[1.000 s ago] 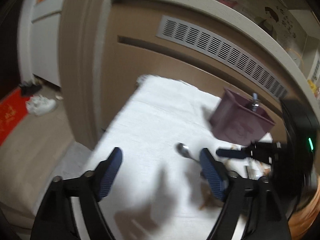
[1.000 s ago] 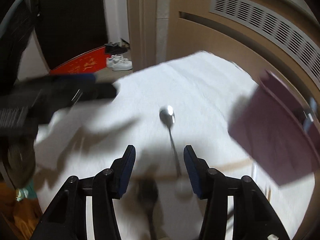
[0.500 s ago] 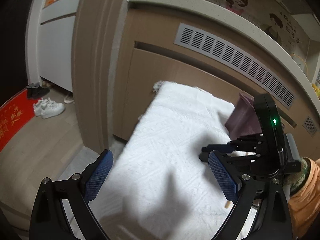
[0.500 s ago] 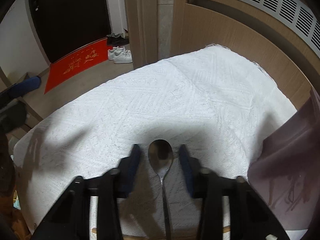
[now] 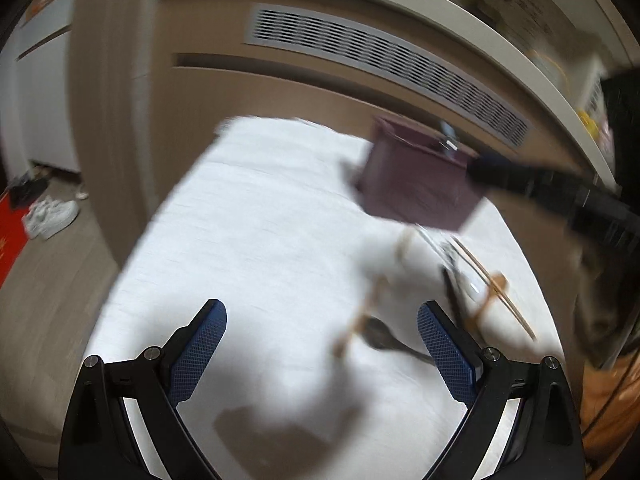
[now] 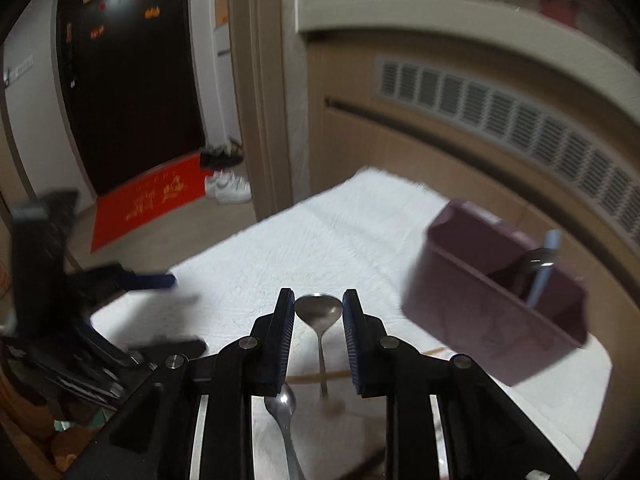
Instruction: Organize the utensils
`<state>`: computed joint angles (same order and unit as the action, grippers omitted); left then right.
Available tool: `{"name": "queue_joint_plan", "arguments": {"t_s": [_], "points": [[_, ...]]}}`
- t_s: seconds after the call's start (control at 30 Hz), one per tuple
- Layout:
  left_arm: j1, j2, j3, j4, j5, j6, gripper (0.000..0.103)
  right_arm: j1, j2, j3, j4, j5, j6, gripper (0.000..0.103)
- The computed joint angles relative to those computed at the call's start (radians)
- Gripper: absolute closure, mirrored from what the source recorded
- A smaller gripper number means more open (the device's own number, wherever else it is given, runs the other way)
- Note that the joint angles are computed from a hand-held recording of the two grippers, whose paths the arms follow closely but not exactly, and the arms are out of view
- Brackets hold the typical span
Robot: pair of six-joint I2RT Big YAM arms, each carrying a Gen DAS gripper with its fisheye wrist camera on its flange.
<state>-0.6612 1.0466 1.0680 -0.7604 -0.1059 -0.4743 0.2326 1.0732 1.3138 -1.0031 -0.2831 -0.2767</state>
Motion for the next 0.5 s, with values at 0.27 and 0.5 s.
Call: {"name": "queue_joint_plan", "arguments": {"t_s": [0.27,0.5], "points": [[-0.116,0.117,0.083,-0.074,0.119,-0.158,0.011,-0.155,-0.151,-0.034,0.001,-0.082,-0.008,0.081],[-0.128,0.265,0.194,-0.212,0.065,-0.294,0.027,-0.263,-0.209,-0.085,0.020,-0.120,-0.033,0.081]]}}
